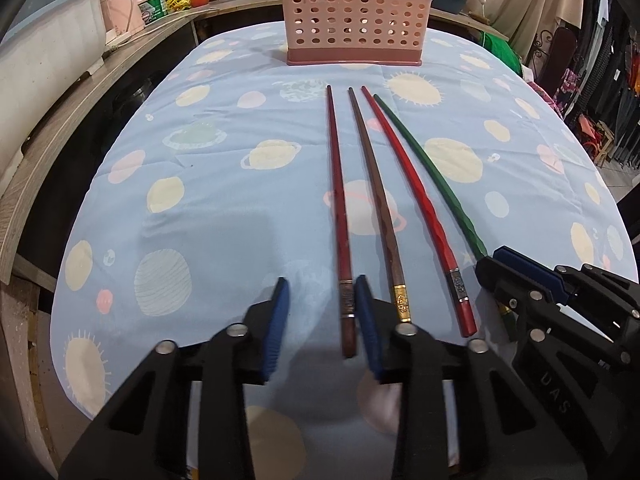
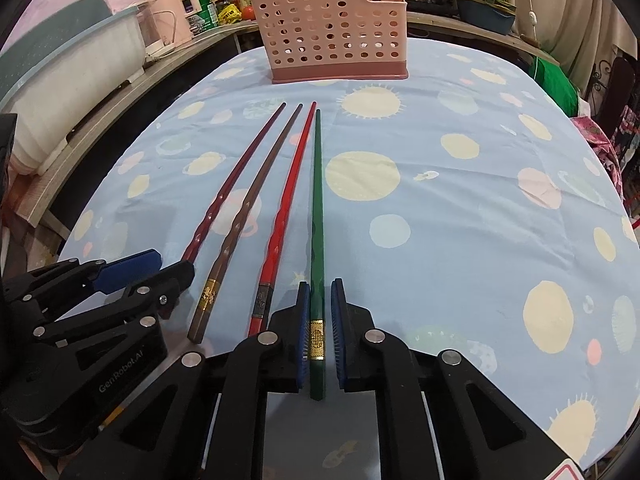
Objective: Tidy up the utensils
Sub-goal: 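Grasp a maroon chopstick with the left tool while the right tool grasps the green chopstick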
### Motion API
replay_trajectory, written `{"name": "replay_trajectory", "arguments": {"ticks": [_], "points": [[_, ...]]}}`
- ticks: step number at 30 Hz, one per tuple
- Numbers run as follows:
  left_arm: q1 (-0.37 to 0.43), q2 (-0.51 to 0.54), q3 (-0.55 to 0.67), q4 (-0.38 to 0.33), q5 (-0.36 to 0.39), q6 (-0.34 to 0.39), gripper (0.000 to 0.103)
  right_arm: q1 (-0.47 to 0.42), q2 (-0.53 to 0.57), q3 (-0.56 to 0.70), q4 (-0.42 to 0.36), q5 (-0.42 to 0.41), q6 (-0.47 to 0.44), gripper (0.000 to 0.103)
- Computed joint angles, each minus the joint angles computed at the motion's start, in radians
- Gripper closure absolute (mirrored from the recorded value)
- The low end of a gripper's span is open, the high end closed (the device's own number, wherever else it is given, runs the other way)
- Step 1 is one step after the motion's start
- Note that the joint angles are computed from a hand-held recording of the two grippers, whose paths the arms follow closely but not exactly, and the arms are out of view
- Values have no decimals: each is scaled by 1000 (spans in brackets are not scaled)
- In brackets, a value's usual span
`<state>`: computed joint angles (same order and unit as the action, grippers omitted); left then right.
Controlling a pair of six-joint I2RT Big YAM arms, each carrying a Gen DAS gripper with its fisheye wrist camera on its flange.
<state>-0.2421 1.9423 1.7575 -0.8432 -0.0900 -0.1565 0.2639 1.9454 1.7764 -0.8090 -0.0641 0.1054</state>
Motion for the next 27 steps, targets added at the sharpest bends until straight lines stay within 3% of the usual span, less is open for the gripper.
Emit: {"name": "replay_trajectory", "arguments": {"ticks": [2, 6, 16, 27], "points": [[0, -2, -3, 2, 7, 3, 88, -3, -2, -4, 2, -5, 3, 96], [4, -5, -5, -1, 20, -4, 95, -4, -3, -5, 3, -5, -2, 96], [7, 6, 18, -25, 15, -2, 96, -17, -7, 0, -3, -27, 32, 96], [34, 7, 84, -54, 50, -52, 96, -35, -22, 35, 17, -45, 51, 96]]}}
